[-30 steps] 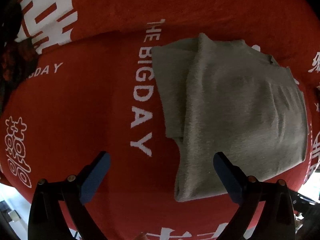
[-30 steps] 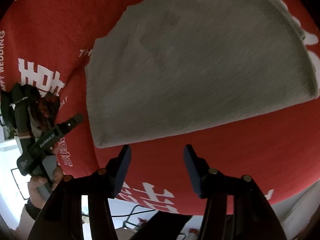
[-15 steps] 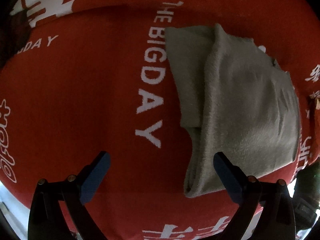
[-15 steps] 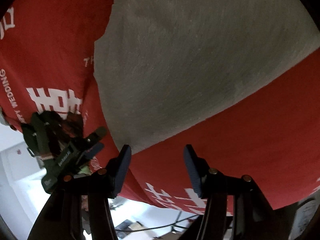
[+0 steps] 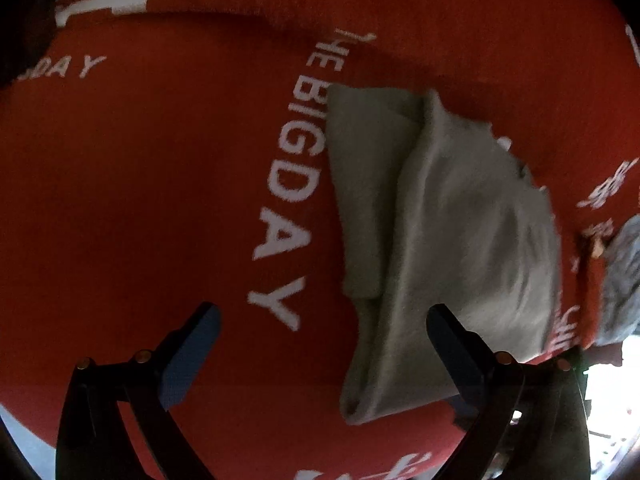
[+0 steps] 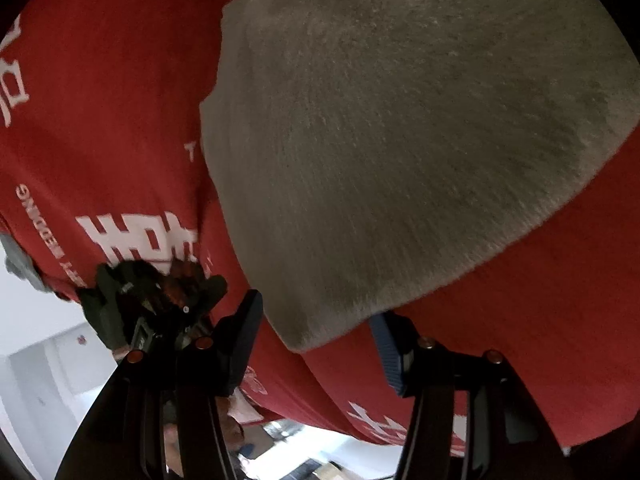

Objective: Fold small clothes
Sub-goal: 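Slide the right gripper under the folded sweater and lift it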

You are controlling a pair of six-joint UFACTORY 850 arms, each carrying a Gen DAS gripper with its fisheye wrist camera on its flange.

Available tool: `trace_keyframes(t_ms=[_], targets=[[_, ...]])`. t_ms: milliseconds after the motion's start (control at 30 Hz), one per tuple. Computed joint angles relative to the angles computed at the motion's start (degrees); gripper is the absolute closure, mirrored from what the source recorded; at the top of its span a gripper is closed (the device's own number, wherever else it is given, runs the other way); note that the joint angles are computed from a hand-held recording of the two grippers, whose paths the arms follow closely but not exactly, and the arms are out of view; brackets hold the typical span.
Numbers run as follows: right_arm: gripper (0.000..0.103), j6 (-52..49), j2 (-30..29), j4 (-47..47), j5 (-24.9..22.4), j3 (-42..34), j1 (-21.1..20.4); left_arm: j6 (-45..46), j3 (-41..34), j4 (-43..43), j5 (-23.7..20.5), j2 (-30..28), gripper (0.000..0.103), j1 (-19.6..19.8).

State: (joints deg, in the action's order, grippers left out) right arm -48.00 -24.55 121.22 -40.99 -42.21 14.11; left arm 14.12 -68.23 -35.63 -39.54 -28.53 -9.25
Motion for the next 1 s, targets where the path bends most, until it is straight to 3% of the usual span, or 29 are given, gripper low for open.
trace_keyframes(t_ms=[233,267,300,333,533,633,767,833,933,1000], targets=[[0.043,-1.62,-2.85,11.39,-8.3,1.02,-0.44,6.31,-1.63,-11.38,-5.34,-3.16,0.0,1.74],[0.053,-0.63,-3.54,11.79,-9.81,0.92,-0.65,7.68,-1.71,-13.86,-6.12,-3.49,0.0,2.04],[0.076,0.34,-4.33,12.22,-11.71,0.83,-0.94,8.67,-1.95,-16.04,-6.82,-3.97,0.0,2.19],[0.087,0.85,-4.81,12.38,-12.99,0.74,-1.19,9.24,-2.31,-17.52,-7.38,-4.44,0.0,2.2],[0.091,-4.41,-3.12,11.82,-18.26,-0.52,-3.63,15.17,-6.34,-28.18,-13.93,-9.27,0.0,2.26],[0.093,-5.38,-1.77,8.59,-17.7,-2.1,-4.66,16.86,-9.78,-31.41,-16.93,-12.31,0.0,0.83],[0.093,-5.99,-0.3,1.58,-14.86,-4.37,-5.58,19.07,-12.79,-33.77,-17.32,-13.92,0.001,-1.32],[0.094,-5.76,-0.23,-1.3,-13.92,-5.25,-5.59,18.59,-14.09,-32.81,-15.67,-14.23,0.001,-2.6],[0.094,-4.48,-0.01,-4.53,-12.31,-5.22,-5.7,14.83,-15.93,-27.9,-14.0,-14.98,0.015,-4.01],[0.094,-1.86,0.5,-9.31,-10.63,-5.04,-5.99,12.25,-17.14,-23.54,-13.67,-15.67,0.015,-4.77]])
